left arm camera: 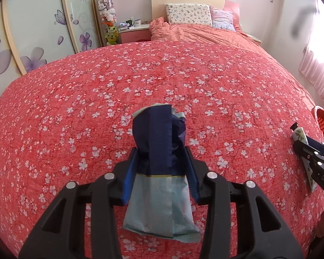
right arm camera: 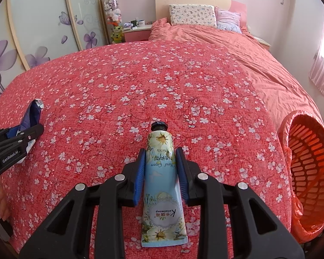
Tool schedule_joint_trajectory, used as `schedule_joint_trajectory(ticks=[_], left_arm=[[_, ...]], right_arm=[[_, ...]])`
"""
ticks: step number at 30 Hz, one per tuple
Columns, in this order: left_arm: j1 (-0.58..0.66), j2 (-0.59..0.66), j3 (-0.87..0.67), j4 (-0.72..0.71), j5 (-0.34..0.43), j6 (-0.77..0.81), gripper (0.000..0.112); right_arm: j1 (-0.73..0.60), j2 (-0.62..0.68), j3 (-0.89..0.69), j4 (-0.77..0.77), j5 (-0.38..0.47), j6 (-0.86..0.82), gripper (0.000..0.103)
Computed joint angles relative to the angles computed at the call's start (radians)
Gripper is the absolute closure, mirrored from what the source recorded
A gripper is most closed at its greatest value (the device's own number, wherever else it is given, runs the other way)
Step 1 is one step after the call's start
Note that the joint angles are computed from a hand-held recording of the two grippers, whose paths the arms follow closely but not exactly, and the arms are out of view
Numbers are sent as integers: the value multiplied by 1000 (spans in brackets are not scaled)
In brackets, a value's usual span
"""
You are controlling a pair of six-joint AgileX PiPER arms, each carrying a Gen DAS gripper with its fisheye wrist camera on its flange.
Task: Collect trash
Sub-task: 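Lift the slipper sock with the left tool and the cream tube with the right tool, then carry the slipper sock and cream tube over the orange basket and open both tools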
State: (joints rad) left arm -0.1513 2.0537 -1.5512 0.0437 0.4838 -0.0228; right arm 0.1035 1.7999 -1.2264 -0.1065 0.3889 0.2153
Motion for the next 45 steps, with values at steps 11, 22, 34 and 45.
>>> schedule_joint_trajectory(ticks=[11, 22, 34, 45], left_arm=[[-37, -106, 55, 6, 16, -11, 73], [-109, -211, 63, -30, 49, 1, 74], [-278, -235, -22, -17, 104, -26, 74], [-490, -77, -277, -63, 195, -24, 74]], right_arm=[[-16, -157, 93, 130, -16, -115, 75], [-111, -334, 175, 220, -16, -216, 75], [-302, -456, 249, 440, -7, -461, 75], [-608, -436, 262, 765, 56, -819, 75]])
